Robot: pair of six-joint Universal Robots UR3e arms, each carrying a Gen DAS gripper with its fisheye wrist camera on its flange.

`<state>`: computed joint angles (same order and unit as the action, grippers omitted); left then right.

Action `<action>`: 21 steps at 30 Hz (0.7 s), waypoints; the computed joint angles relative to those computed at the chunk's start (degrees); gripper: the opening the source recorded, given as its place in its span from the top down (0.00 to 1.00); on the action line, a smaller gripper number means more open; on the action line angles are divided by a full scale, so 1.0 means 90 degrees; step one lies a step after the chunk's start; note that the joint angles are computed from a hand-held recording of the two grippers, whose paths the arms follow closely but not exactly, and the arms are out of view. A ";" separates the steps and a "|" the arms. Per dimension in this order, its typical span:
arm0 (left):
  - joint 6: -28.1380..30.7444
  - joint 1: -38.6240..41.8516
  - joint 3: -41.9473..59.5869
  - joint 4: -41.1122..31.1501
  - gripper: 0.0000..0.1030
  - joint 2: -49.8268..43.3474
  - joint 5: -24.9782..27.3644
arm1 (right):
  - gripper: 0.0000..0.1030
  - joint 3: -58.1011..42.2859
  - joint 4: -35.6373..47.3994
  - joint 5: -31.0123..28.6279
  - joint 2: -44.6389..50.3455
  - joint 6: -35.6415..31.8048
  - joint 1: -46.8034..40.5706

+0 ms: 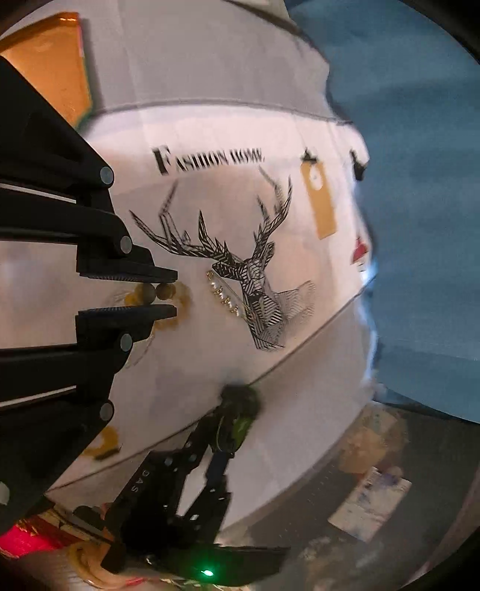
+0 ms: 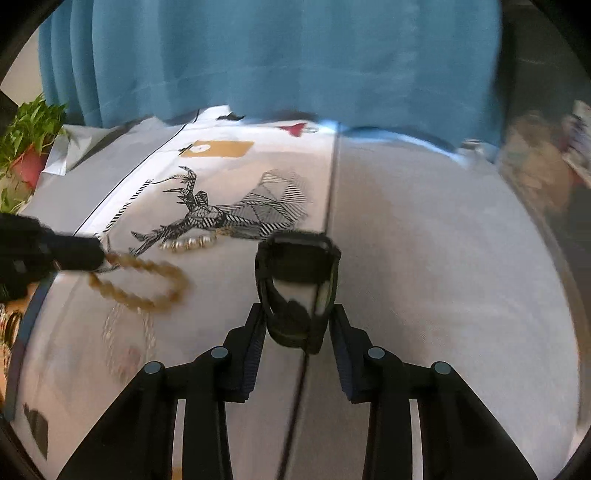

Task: Organize jewelry
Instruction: 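Grasp the black green-striped watch with the right gripper while the left grasps the amber bead bracelet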

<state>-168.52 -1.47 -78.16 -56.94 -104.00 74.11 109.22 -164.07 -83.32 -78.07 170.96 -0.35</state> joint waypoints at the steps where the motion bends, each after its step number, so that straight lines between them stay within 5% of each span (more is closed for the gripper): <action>1: -0.0002 0.0053 -0.0161 0.0005 0.91 0.0223 -0.0027 | 0.66 0.0338 -0.0057 -0.0044 -0.0368 0.0017 -0.0034; 3: -0.0034 0.0135 -0.0479 -0.0032 0.91 0.0735 -0.0047 | 0.68 0.0818 -0.0030 -0.0157 -0.1001 -0.0011 -0.0058; 5: -0.0061 0.0274 -0.0835 -0.0125 0.91 0.1254 -0.0070 | 0.99 0.1121 0.0099 -0.0293 -0.1510 -0.0009 -0.0038; 15: 0.0130 0.0812 -0.2088 -0.0743 0.91 0.3053 -0.0275 | 1.00 0.2000 0.1050 0.0306 -0.3258 0.0340 -0.0525; 18: 0.0103 0.0732 -0.2249 -0.0641 0.91 0.3094 -0.0189 | 0.93 0.1970 0.1387 0.0449 -0.3290 0.0558 -0.0519; 19: 0.0094 0.0717 -0.2291 -0.0585 0.91 0.3061 -0.0176 | 0.82 0.1901 0.1503 0.0392 -0.3208 0.0567 -0.0439; 20: 0.0071 0.0693 -0.2337 -0.0508 0.91 0.2990 -0.0171 | 0.54 0.1889 0.1507 0.0374 -0.3120 0.0564 -0.0367; 21: 0.0075 0.0704 -0.2379 -0.0476 0.91 0.2957 -0.0186 | 0.38 0.1940 0.1398 0.0407 -0.3030 0.0540 -0.0306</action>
<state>-167.85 4.87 -99.57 -61.23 -77.38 72.44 126.67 -151.48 -79.65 -105.34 175.82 -3.10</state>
